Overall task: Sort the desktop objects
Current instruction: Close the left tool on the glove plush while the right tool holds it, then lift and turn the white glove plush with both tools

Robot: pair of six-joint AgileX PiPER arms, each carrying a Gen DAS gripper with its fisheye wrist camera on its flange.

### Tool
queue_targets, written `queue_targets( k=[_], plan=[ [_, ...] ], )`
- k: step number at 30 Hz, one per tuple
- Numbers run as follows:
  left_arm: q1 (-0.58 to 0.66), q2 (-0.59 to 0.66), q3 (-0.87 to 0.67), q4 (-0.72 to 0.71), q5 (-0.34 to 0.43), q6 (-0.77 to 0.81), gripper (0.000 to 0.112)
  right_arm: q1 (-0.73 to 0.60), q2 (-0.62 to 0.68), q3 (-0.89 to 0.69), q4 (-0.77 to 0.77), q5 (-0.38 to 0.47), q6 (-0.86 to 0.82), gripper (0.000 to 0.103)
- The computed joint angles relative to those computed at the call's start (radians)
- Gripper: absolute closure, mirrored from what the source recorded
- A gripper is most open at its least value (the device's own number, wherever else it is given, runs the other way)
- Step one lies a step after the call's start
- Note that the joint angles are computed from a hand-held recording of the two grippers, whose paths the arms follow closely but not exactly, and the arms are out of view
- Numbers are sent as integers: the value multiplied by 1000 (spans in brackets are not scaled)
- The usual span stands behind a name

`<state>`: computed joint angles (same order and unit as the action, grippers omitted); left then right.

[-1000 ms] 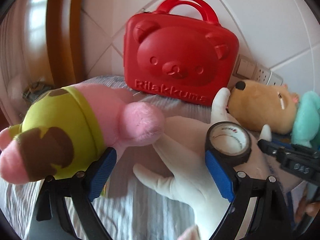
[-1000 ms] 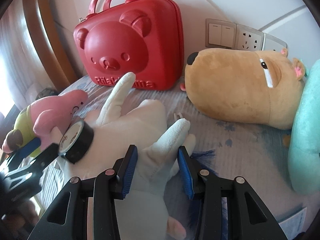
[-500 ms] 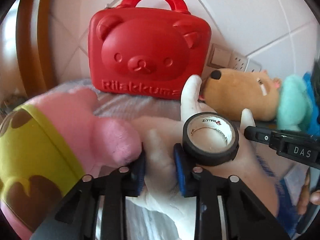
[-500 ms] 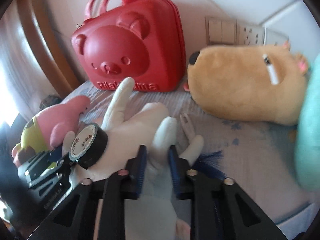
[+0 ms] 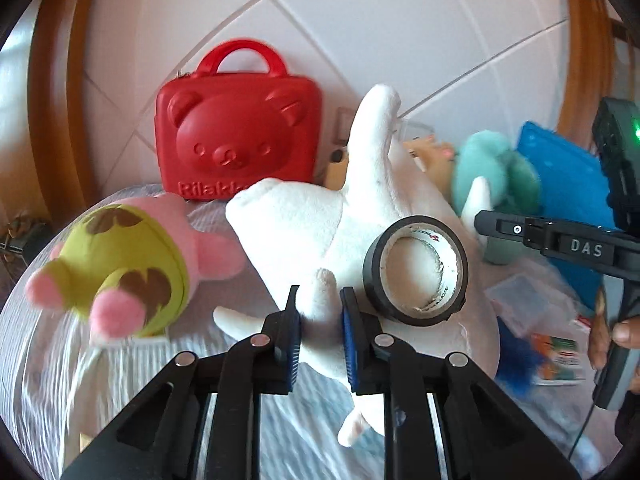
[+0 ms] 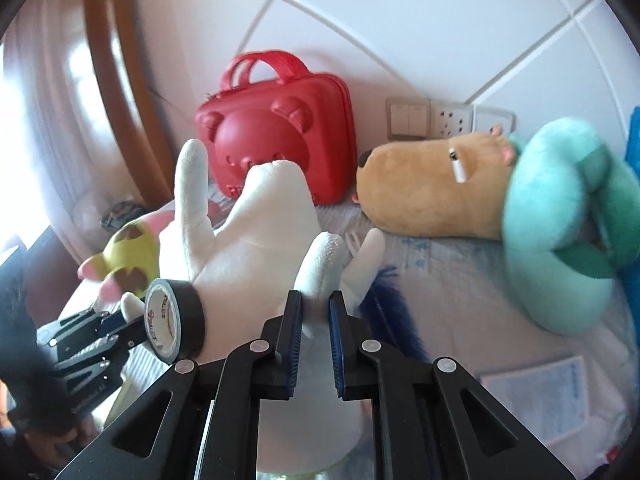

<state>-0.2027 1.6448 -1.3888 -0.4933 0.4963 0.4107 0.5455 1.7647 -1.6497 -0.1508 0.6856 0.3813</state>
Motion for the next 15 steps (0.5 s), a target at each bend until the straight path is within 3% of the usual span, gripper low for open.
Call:
queue_targets(
  k=[4,10,12,14,15],
  plan=[
    [-26,-131,60,-3,63,-22,95,37,-164,116,-50,32,54,90],
    [-74,-179,11,23,290,-105,95,56,-360,192,-33,204,104,90],
    [-90,-194,40,32,295,-142,95,58,-404,214,-24,241,110,90],
    [-101,-221,64,26,283,-153,95,93,-425,218,-76,250,149,103],
    [-112,-229,58,25,285,-153,95,107,-435,207,-81,249,160,103]
  ],
)
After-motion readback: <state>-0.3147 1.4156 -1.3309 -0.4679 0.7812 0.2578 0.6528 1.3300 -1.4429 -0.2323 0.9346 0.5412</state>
